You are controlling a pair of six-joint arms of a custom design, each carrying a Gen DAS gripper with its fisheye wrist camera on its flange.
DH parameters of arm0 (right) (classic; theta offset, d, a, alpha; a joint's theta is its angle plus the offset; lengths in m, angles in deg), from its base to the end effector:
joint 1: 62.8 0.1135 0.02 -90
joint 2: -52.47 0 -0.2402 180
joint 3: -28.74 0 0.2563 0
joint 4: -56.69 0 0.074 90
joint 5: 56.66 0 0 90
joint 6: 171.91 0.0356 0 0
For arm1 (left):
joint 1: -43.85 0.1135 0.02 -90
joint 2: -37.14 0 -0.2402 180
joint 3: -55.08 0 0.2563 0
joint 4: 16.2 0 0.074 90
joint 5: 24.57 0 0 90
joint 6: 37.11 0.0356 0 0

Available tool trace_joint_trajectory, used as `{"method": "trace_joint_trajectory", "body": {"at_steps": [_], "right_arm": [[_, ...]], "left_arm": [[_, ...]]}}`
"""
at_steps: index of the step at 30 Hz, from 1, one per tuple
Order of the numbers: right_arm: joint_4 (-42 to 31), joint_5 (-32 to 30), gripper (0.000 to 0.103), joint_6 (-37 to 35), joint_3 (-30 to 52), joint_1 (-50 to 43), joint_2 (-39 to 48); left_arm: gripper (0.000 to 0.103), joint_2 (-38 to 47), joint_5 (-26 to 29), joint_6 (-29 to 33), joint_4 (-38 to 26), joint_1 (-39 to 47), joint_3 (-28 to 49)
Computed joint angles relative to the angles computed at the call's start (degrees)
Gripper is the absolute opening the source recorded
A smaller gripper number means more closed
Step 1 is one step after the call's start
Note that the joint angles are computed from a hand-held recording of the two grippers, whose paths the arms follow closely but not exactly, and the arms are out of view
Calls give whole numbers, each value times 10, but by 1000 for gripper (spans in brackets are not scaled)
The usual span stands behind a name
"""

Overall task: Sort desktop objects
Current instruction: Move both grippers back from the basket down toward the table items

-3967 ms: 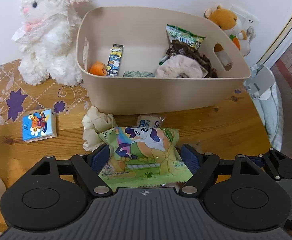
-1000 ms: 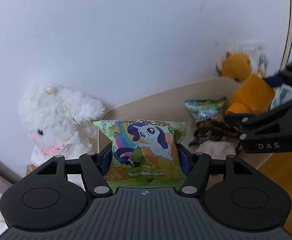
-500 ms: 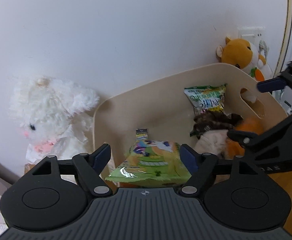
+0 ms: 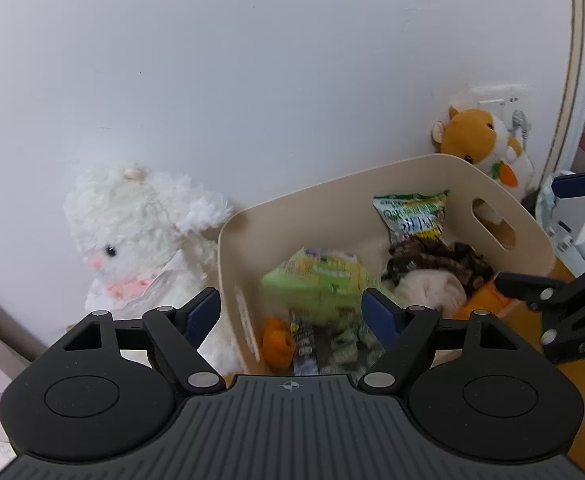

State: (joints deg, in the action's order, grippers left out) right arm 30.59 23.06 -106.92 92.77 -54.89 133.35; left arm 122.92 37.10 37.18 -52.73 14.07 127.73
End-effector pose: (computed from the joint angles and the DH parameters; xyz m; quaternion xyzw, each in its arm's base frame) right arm 0.3032 0.0485 0.2021 -0.2930 0.8656 0.0221 0.4053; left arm 0.2862 -0.1443 0.2145 0.0277 0.9136 0.0826 0.3971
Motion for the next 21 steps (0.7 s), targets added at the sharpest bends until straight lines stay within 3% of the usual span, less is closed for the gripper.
{"method": "trace_joint_trajectory", "body": {"at_steps": [10,21], "right_arm": [[-72,-68,103,0,-127,-57,-150],[-228,-145,103,-49,-240,-111,-332]], "left_arm": [[80,-159,1,-57,-95,-54,-109],[80,-294,40,-167,-199,-133,-218]]}}
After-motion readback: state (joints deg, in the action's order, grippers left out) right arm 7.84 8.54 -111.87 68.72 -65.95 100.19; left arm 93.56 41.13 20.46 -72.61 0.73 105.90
